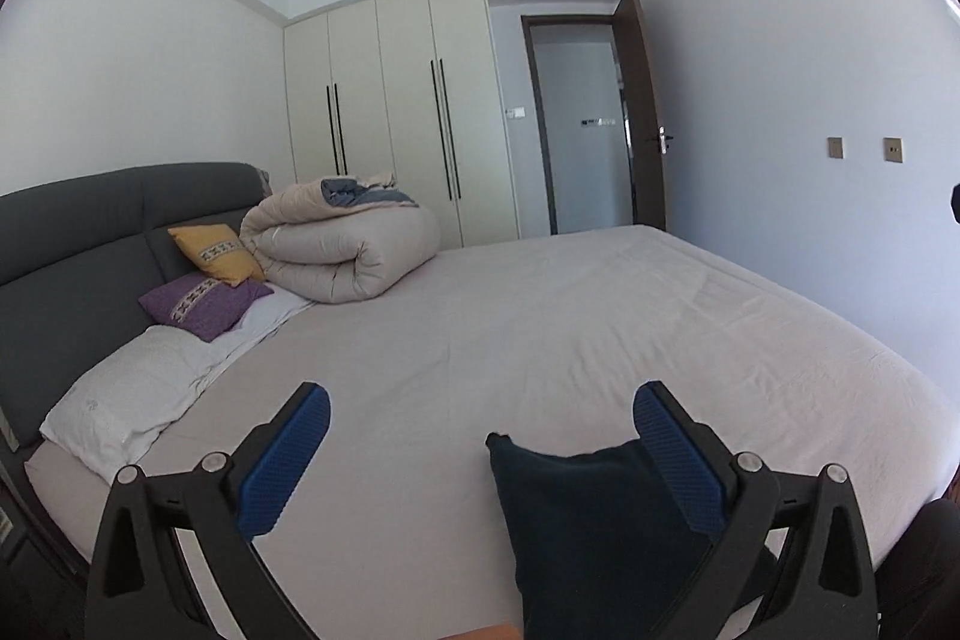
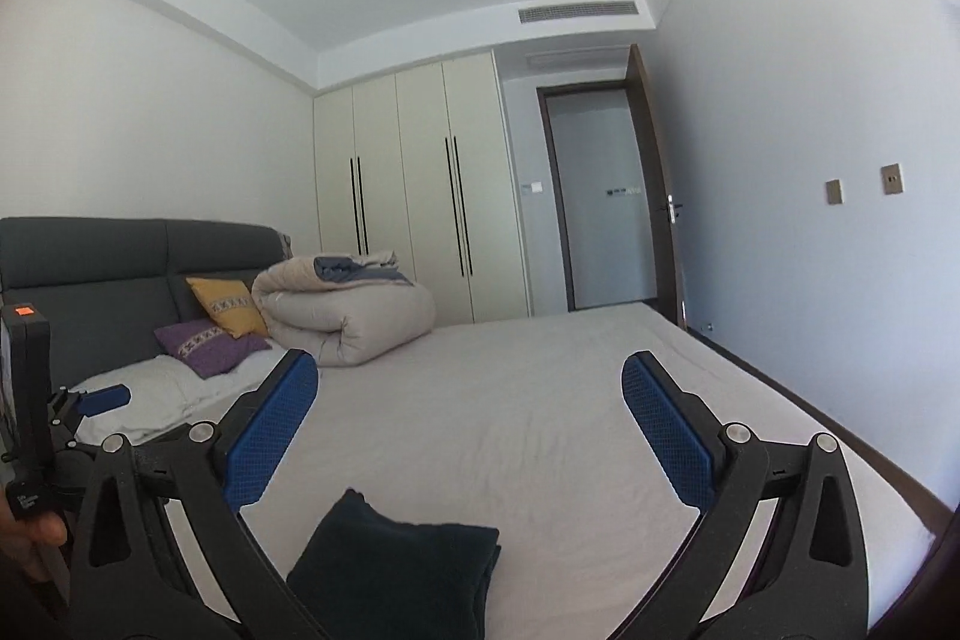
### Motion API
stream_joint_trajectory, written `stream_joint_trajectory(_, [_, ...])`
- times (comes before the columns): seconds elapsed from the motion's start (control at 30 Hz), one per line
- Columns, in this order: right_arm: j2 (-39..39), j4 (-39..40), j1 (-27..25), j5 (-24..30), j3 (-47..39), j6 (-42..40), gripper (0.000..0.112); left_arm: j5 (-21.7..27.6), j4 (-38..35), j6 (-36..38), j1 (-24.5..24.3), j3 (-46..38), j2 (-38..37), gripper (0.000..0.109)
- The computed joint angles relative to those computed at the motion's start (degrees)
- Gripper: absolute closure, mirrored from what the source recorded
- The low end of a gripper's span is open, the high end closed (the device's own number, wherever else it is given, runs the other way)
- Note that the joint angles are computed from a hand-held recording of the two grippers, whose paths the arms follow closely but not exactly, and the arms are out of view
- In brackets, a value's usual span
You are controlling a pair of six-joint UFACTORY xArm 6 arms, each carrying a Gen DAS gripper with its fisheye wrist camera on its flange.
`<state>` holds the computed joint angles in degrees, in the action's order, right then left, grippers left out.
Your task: Fold small clothes
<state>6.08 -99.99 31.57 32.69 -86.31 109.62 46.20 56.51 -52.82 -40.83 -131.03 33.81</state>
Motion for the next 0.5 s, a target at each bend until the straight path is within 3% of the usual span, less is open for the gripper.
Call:
stream_joint_trajectory(0.1, [2.3, 12.7, -1.0, -0.4, -0.6, -9.6, 0.009, 6.5, -7.5, 2.1, 0.0, -3.2, 2.9, 0.006])
stream_joint_trajectory(0.23, [5.1, 29.7, -3.2, -2.8, -0.3, -20.1, 0.009, 9.2, -15.6, 6.5, 0.2, -4.3, 5.8, 0.006])
stream_joint_trajectory(0.5, [14.7, 43.7, -1.7, 3.1, -5.1, -31.0, 0.009, 11.5, -20.1, 8.9, -0.3, -5.6, 9.2, 0.006])
